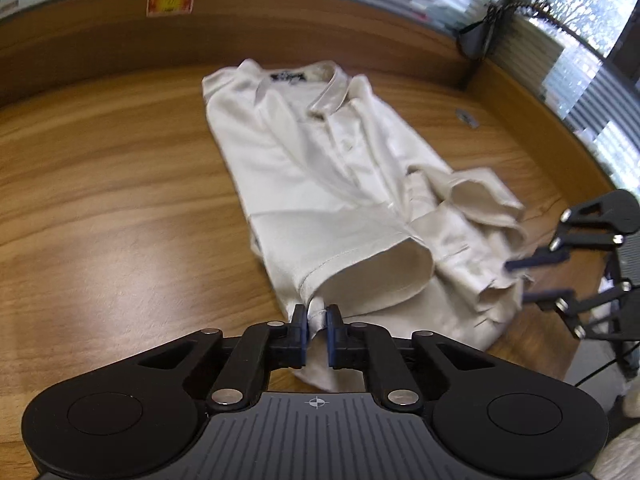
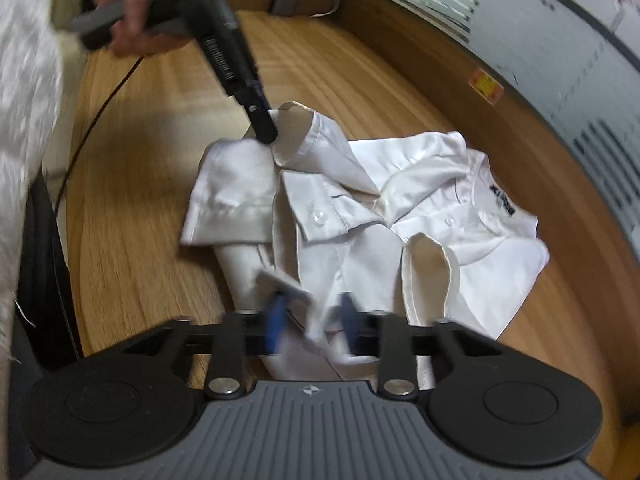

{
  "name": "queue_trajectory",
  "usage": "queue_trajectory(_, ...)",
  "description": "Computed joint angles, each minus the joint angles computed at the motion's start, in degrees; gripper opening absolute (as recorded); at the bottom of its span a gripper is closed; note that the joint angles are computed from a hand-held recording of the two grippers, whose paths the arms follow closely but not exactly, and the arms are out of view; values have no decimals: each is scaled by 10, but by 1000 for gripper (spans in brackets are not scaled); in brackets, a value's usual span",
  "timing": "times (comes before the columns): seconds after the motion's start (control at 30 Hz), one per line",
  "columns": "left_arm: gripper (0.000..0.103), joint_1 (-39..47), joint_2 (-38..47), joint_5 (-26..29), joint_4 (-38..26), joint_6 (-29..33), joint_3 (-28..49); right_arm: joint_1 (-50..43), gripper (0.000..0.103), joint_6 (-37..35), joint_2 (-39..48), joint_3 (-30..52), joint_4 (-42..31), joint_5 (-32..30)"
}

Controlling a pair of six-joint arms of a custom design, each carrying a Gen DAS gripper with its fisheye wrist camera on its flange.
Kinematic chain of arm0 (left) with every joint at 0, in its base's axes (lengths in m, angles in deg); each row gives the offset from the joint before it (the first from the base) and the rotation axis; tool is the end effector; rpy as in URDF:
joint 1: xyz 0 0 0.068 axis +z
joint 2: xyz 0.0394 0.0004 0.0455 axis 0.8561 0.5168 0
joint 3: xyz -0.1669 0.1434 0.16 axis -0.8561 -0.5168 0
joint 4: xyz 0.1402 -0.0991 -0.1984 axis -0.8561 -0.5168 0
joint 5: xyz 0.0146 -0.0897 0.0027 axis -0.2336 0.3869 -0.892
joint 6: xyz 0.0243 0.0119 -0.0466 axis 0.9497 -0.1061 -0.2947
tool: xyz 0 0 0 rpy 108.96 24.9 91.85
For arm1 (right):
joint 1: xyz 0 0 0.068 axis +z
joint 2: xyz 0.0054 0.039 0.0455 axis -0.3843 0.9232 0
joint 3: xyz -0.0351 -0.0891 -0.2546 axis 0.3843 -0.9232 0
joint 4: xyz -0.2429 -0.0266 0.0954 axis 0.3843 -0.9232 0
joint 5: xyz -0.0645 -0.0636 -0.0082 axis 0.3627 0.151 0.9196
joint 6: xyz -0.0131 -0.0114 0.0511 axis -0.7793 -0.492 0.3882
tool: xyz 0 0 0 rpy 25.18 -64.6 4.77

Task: Fold clothes

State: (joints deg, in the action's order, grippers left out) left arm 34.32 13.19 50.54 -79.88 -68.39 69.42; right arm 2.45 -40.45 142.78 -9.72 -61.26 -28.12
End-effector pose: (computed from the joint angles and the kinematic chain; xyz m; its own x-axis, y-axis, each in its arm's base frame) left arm 0.1589 -0.0734 0.2529 -0.8179 -0.1002 -0.5666 0.0835 0.9536 -0.2892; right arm 0.2033 0.1080 0.2900 -0.0881 -0.8169 -0.5700 -0.9406 0.2566 -0.2223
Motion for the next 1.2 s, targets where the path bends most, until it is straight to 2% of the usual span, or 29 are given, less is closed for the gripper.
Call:
queue_trajectory(0.17, 8, 13, 30, 33, 1, -15, 44, -12, 7, 15, 8, 17, 39, 2)
queue_trajectory(0.4, 8, 93, 136, 113, 30, -71, 127, -35, 5, 4, 101, 84, 93, 11)
queue_trajectory(0.63, 8, 169, 244, 161, 76, -145, 191, -65, 5, 8, 259, 240, 87, 8)
queue_trajectory(0.77, 8, 188, 300, 164, 94, -167, 214, -66, 5, -6, 356, 329, 67, 14)
queue_trajectory(0.83, 10, 198, 317, 168, 103, -176, 218, -62, 15, -14, 389, 354, 70, 26)
queue_trajectory(0.87, 10, 203, 323, 172, 107, -181, 218, -59, 24, -13, 397, 356, 80, 36)
queue_trajectory(0.9, 13, 208, 327, 177, 112, -186, 218, -56, 29, -12, 404, 357, 90, 47)
queue_trajectory(0.93, 20, 212, 327, 183, 116, -191, 215, -56, 30, -6, 406, 356, 99, 52)
queue_trajectory(1.03, 35, 220, 315, 189, 118, -204, 205, -64, 31, 23, 402, 369, 80, 38)
queue_trajectory(1.1, 41, 227, 299, 197, 122, -211, 194, -72, 32, 34, 385, 370, 47, 8)
queue_trajectory(1.2, 43, 237, 278, 206, 122, -224, 179, -81, 36, 45, 355, 365, -3, -37)
